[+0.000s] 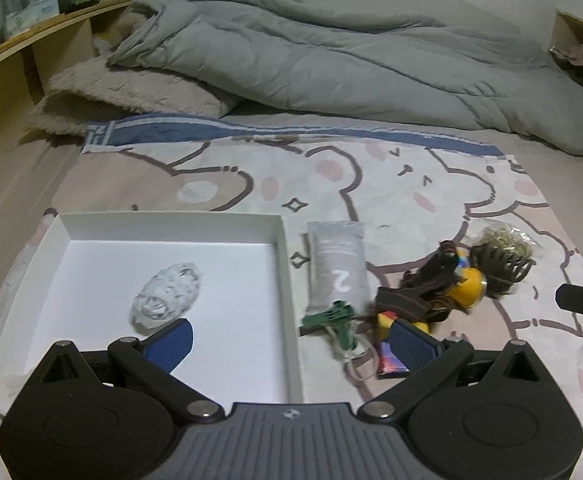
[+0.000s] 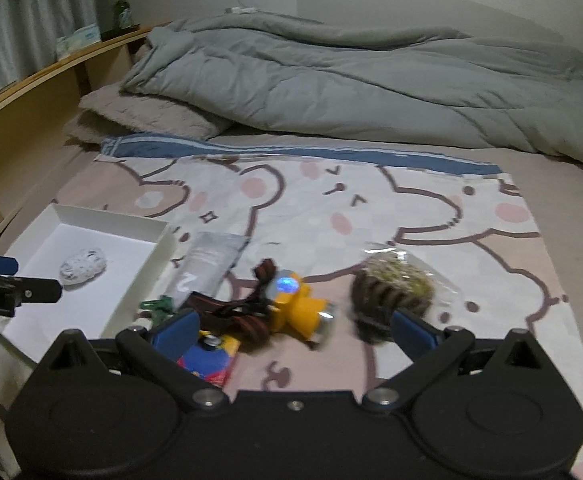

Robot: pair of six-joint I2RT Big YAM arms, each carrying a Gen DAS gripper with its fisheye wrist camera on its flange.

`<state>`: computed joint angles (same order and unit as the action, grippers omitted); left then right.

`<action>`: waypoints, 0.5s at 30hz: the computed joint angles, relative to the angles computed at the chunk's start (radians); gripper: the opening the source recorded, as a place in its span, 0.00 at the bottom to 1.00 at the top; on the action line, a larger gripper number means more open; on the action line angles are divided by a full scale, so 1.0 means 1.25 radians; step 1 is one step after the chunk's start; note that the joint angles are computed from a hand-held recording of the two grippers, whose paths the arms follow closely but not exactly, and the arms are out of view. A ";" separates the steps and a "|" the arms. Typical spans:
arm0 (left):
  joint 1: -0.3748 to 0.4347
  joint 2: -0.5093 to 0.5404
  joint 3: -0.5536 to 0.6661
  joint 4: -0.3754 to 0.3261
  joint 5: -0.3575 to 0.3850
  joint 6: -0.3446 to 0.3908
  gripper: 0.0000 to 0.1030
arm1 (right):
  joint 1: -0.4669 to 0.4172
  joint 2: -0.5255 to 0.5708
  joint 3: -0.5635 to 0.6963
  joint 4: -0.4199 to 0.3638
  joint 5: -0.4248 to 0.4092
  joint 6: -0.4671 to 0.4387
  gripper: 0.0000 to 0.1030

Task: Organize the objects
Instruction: 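Withdraw both grippers from the tray back toward the remaining items, then grasp the green clip with the left gripper while the right grasps the bag of beaded cords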

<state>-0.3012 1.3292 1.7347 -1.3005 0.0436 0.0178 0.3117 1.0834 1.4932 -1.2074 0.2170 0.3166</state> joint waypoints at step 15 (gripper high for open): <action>-0.045 0.009 -0.007 0.022 0.022 0.008 1.00 | -0.062 -0.041 -0.050 0.053 0.058 -0.016 1.00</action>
<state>-0.3577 1.3401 1.7265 -1.2728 0.0714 0.0279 0.2345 1.0315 1.4308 -1.1408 0.2889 0.2966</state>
